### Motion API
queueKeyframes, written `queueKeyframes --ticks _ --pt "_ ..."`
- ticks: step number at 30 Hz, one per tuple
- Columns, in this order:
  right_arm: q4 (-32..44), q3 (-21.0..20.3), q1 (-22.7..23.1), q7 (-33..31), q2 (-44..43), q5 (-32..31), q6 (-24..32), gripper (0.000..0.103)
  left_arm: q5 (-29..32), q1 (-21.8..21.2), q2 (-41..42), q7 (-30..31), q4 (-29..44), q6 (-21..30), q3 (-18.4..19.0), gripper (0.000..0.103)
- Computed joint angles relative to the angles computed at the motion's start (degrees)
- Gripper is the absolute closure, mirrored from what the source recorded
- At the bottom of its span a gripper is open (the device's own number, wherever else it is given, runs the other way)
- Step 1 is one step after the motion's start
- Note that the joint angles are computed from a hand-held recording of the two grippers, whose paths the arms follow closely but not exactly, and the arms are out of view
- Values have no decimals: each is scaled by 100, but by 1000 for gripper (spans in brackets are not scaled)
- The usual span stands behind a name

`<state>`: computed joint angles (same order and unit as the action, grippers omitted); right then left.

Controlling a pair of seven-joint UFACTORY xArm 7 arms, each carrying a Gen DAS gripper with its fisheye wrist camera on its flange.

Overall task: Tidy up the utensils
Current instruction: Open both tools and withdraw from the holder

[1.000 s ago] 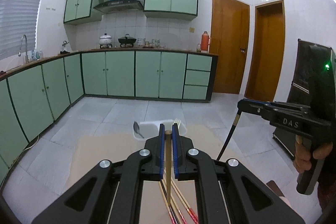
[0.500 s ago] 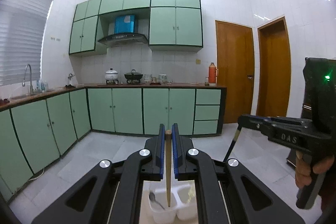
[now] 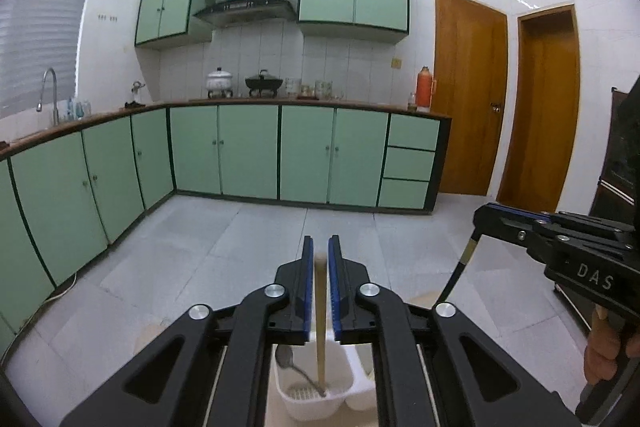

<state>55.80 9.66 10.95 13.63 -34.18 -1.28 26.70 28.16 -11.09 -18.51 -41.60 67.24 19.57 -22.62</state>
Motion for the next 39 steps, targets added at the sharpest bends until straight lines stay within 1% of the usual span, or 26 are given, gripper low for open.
queueKeyframes --ticks 1,2,4,6,8,10,13,16,18,20,23,26,28,32,35,37,39 --pt "-87 42 -64 54 -88 -51 -17 90 -72 -58 -80 54 -78 17 58 77" --pt "-170 56 -100 98 -189 -76 -43 88 -110 -70 -167 60 -141 22 75 69" --pt "-369 102 -174 211 -459 -125 -107 75 -247 -117 -421 136 -311 37 132 66" --pt "-568 153 -251 302 -750 -189 -140 72 -440 -187 -724 264 -514 111 179 62" --pt "-808 196 -297 388 -1141 -233 -105 68 -606 -228 -1075 372 -749 211 167 57" --pt "-1134 249 -324 487 -1629 -260 -60 61 -779 -275 -1401 503 -976 303 156 54" --pt "-1689 379 -311 711 -2447 -233 100 53 -1123 -454 -2025 631 -1495 516 128 49" --pt "-2179 535 -209 939 -3152 -177 424 51 -1422 -613 -2626 664 -2050 768 9 48" --pt "-2515 756 -116 1119 -3656 -178 768 50 -1582 -685 -2948 620 -2361 978 -103 48" --pt "-2796 1023 5 1336 -4094 -182 1120 49 -1828 -896 -3252 531 -2739 1138 -146 48" --pt "-3166 1365 360 1711 -4596 -90 1573 49 -2111 -1214 -3573 441 -3216 1424 -205 48" --pt "-3492 1677 849 2154 -4945 86 2031 50 -2258 -1471 -3847 362 -3586 1687 -308 48" --pt "-3601 1814 1095 2422 -4993 160 2217 50 -2317 -1626 -3977 307 -3779 1845 -373 47" --pt "-3799 2223 1679 2922 -5027 215 2611 51 -2410 -1901 -4282 126 -4147 2045 -451 48" --pt "-3895 2385 2072 3304 -4862 297 2705 54 -2438 -2035 -4337 50 -4226 2167 -470 48" --pt "-3920 2328 2259 3390 -4757 223 2733 55 -2460 -2132 -4356 26 -4281 2232 -463 48" --pt "-3946 2373 2483 3530 -4572 224 2687 55 -2473 -2218 -4390 -13 -4339 2284 -481 48"
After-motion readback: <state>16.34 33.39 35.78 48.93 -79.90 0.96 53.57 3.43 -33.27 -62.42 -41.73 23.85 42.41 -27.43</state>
